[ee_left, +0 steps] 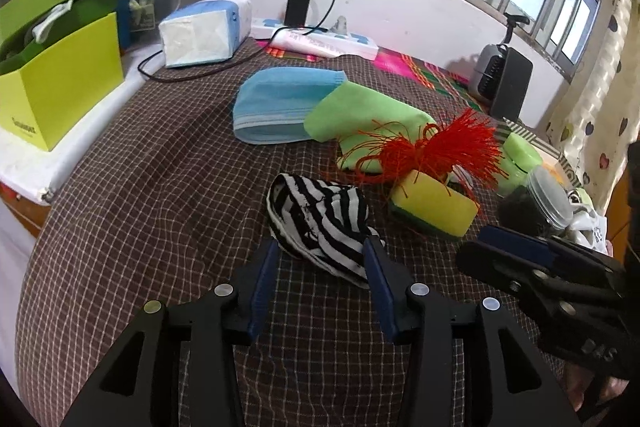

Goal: Organize soft objects
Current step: 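Grasp the striped sock with the left tool while the right tool grasps the yellow sponge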

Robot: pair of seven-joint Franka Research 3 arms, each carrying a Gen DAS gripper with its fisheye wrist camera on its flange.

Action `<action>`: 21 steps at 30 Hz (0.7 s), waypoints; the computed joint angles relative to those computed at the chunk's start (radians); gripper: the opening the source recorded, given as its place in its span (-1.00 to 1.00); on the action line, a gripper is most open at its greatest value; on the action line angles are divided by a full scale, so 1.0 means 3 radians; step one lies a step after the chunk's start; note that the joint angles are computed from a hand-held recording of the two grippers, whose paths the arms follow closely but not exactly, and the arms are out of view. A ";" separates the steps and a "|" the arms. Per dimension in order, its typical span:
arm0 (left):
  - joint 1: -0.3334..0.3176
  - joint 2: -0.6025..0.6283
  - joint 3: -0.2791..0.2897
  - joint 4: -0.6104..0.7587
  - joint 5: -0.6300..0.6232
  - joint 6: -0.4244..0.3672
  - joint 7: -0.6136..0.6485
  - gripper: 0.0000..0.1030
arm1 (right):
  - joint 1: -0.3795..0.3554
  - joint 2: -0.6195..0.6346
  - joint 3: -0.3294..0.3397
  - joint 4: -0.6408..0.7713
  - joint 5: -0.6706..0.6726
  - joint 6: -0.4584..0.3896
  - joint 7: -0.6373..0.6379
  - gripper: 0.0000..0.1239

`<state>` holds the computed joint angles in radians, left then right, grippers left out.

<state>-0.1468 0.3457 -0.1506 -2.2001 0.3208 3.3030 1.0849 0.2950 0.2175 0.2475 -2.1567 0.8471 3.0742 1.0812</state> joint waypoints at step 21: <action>0.0215 0.0231 -0.0245 0.0292 0.0043 -0.0102 -0.0017 -0.56 | -0.0192 0.0221 0.0235 0.0373 0.1105 -0.0005 -0.0955 -0.65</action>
